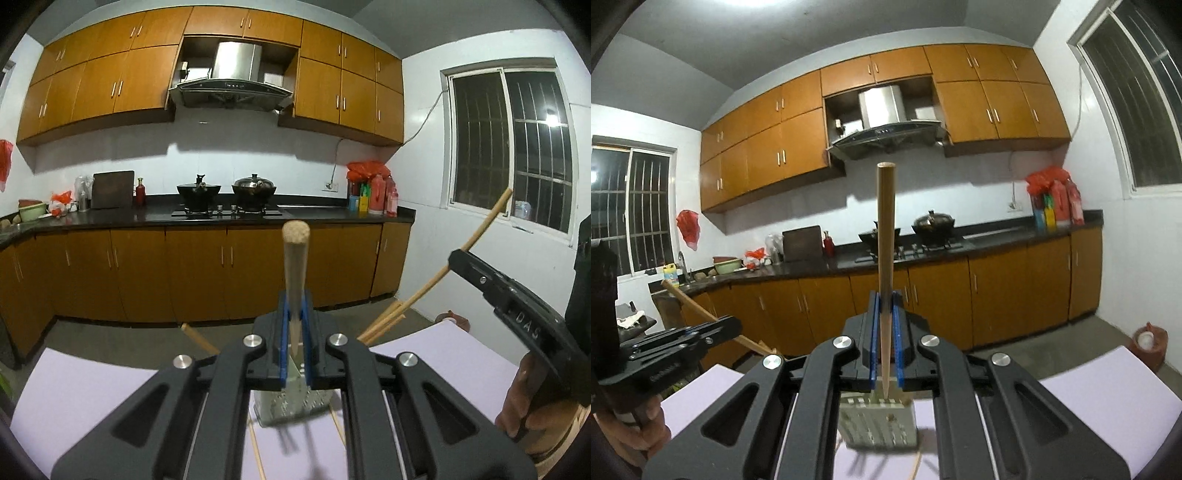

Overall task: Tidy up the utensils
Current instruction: 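Lift the chopstick with the left tool while the right tool carries its chopstick over the holder, then open the left tool over the green holder while the right tool releases its chopstick in, then grasp the last wooden chopstick with the left tool while the right tool grasps one too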

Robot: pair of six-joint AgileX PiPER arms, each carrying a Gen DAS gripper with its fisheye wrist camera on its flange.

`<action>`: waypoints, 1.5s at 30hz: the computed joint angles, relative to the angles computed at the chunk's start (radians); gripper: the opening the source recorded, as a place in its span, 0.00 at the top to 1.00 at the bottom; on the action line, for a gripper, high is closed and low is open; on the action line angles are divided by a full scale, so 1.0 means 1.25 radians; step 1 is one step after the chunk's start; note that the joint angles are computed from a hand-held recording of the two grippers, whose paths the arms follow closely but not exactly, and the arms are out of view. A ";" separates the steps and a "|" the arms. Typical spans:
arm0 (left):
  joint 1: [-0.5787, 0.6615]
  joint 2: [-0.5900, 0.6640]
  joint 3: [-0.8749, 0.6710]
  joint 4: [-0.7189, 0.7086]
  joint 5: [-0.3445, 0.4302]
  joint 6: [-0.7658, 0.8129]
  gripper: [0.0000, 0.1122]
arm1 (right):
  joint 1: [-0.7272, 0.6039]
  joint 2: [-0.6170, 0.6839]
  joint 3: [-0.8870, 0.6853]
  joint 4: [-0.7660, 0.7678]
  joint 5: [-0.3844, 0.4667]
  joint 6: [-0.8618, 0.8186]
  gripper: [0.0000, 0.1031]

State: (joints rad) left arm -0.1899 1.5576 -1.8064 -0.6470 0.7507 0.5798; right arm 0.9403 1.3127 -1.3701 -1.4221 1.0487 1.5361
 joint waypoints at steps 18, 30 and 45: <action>-0.053 0.201 -0.195 0.171 0.073 -0.156 0.91 | -0.149 0.098 -0.023 0.180 -0.137 -0.064 0.81; 0.010 0.137 -0.123 0.036 0.063 -0.101 0.80 | -0.043 0.035 -0.003 0.093 -0.005 -0.016 0.66; 0.101 0.013 0.398 0.101 -0.038 -0.007 0.70 | -0.133 -0.001 0.336 0.529 -0.224 -0.035 0.69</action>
